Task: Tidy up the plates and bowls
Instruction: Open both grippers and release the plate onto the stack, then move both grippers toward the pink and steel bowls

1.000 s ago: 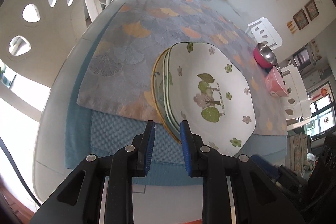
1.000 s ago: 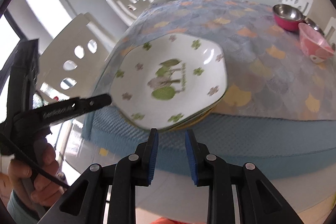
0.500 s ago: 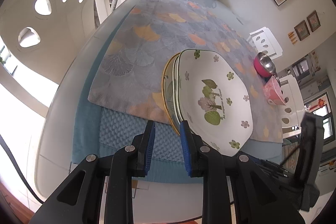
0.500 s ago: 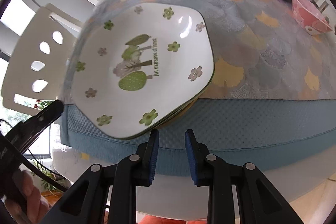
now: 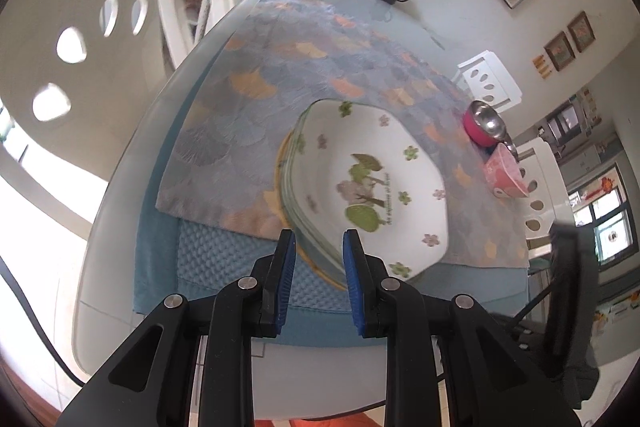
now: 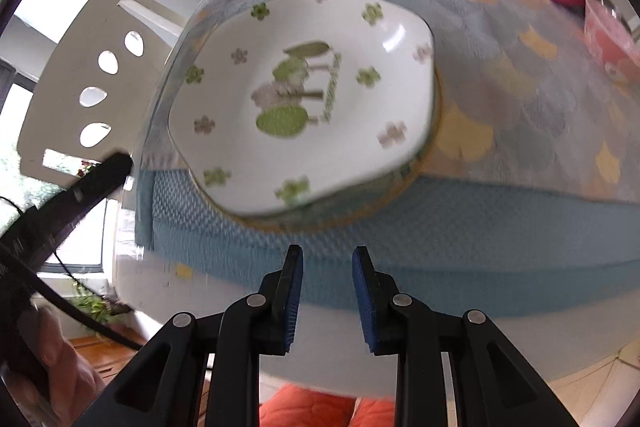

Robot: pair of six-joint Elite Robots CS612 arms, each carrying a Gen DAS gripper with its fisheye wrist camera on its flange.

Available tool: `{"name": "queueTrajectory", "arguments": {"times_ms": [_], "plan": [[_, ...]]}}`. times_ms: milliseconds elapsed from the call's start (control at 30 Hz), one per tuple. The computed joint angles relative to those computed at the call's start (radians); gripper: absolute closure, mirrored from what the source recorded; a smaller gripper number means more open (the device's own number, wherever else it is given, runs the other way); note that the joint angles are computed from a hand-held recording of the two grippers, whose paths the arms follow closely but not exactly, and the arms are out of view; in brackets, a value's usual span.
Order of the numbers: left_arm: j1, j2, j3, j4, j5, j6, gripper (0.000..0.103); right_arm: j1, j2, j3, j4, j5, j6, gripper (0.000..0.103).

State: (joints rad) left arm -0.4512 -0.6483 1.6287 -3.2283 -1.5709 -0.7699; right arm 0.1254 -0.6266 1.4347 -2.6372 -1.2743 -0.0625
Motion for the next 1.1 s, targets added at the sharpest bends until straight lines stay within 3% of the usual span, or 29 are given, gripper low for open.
{"name": "queueTrajectory", "arguments": {"times_ms": [133,233,333,400,433,467,500,533,633,700,833,967,1100], "plan": [[-0.016,-0.014,-0.006,-0.008,0.018,0.048,0.082,-0.038,-0.034,0.091,-0.12,0.061,0.0,0.078],[-0.037,-0.028,-0.014,-0.043,0.028,0.107,0.082,-0.073,-0.065,0.186,-0.359,0.09,0.037,0.078],[-0.059,-0.038,-0.028,-0.081,0.032,0.178,0.082,-0.107,-0.097,0.263,-0.576,0.064,0.081,0.078],[-0.077,-0.041,-0.044,-0.115,0.025,0.234,0.081,-0.129,-0.122,0.317,-0.738,0.007,0.109,0.077],[-0.085,-0.041,-0.055,-0.125,0.02,0.255,0.079,-0.139,-0.131,0.336,-0.806,-0.029,0.119,0.07],[-0.097,-0.041,-0.069,-0.138,0.015,0.279,0.069,-0.148,-0.139,0.353,-0.87,-0.059,0.131,0.063],[-0.105,-0.041,-0.078,-0.146,0.012,0.289,0.062,-0.157,-0.147,0.368,-0.926,-0.078,0.143,0.045],[-0.112,-0.04,-0.087,-0.158,0.005,0.298,0.061,-0.165,-0.149,0.377,-0.977,-0.094,0.156,0.036],[-0.13,-0.026,-0.139,-0.174,-0.046,0.328,0.052,-0.197,-0.152,0.379,-1.104,-0.167,0.191,0.035],[-0.142,-0.008,-0.19,-0.153,-0.053,0.332,0.039,-0.221,-0.15,0.36,-1.115,-0.182,0.22,0.035],[-0.169,0.044,-0.321,-0.072,-0.009,0.327,0.039,-0.29,-0.132,0.299,-1.059,-0.105,0.327,0.031],[-0.185,0.14,-0.523,0.106,0.023,0.239,0.039,-0.348,-0.096,0.211,-0.937,-0.005,0.366,0.031],[-0.194,0.267,-0.763,0.326,0.052,0.174,0.039,-0.376,-0.04,0.109,-0.828,0.037,0.3,0.031]]}}
